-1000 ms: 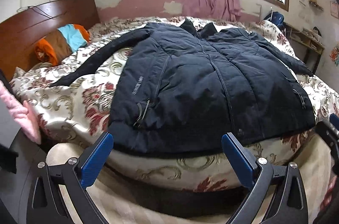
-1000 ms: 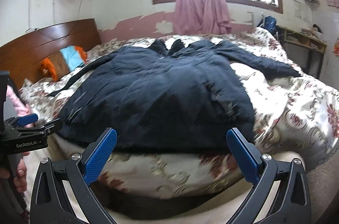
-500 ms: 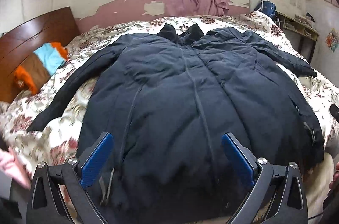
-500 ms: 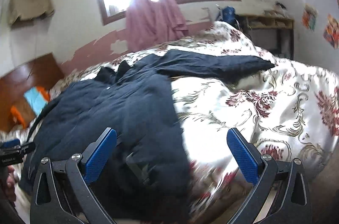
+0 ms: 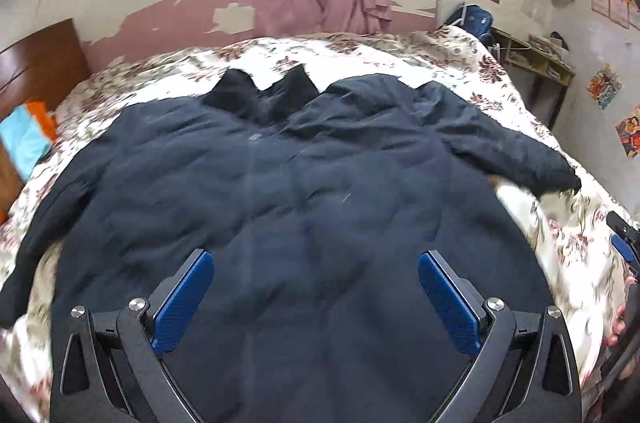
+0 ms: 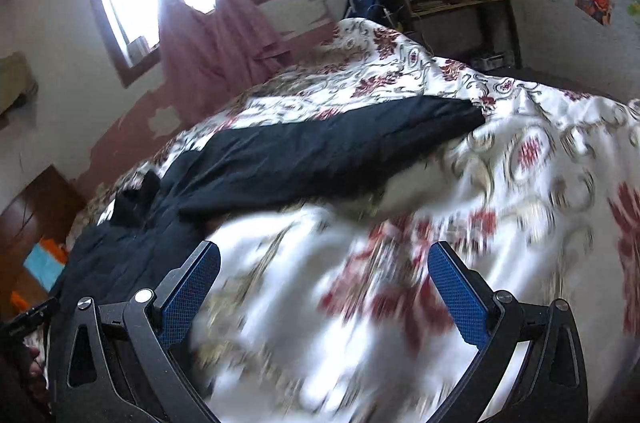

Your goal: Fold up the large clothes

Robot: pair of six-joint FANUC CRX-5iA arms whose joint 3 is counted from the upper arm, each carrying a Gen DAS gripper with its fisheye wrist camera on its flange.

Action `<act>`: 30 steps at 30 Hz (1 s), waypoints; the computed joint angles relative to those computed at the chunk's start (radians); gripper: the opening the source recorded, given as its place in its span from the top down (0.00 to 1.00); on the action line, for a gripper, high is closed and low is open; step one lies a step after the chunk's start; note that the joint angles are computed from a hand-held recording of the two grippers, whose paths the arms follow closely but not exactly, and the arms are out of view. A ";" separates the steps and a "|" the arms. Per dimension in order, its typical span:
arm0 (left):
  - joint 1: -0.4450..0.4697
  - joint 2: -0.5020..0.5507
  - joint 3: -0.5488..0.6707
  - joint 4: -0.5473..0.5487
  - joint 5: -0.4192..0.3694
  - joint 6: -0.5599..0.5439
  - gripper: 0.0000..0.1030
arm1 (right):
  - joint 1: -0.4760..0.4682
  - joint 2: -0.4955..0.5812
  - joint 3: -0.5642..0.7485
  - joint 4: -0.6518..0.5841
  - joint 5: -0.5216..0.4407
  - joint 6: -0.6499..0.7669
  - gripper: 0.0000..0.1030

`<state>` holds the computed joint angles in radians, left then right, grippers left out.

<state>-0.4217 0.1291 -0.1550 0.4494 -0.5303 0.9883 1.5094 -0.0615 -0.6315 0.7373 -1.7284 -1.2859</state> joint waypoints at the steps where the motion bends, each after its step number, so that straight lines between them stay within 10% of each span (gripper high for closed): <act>1: -0.024 0.043 0.063 -0.047 -0.011 0.055 0.00 | -0.011 -0.039 -0.032 0.001 0.007 -0.020 0.01; 7: -0.115 0.243 0.333 -0.120 -0.109 0.194 0.00 | -0.171 -0.338 -0.335 0.150 0.260 -0.178 0.01; 12: -0.168 0.400 0.550 -0.174 -0.196 0.310 0.00 | -0.347 -0.355 -0.444 0.244 0.407 -0.293 0.04; 19: -0.195 0.579 0.793 -0.280 -0.353 0.450 0.00 | -0.590 -0.309 -0.526 0.442 0.567 -0.463 0.62; 23: -0.170 0.604 0.767 -0.162 -0.345 0.407 0.00 | -0.649 -0.291 -0.500 0.468 0.555 -0.401 0.89; 30: -0.133 0.590 0.742 -0.075 -0.382 0.364 0.00 | -0.611 -0.198 -0.276 0.441 0.308 -0.012 0.94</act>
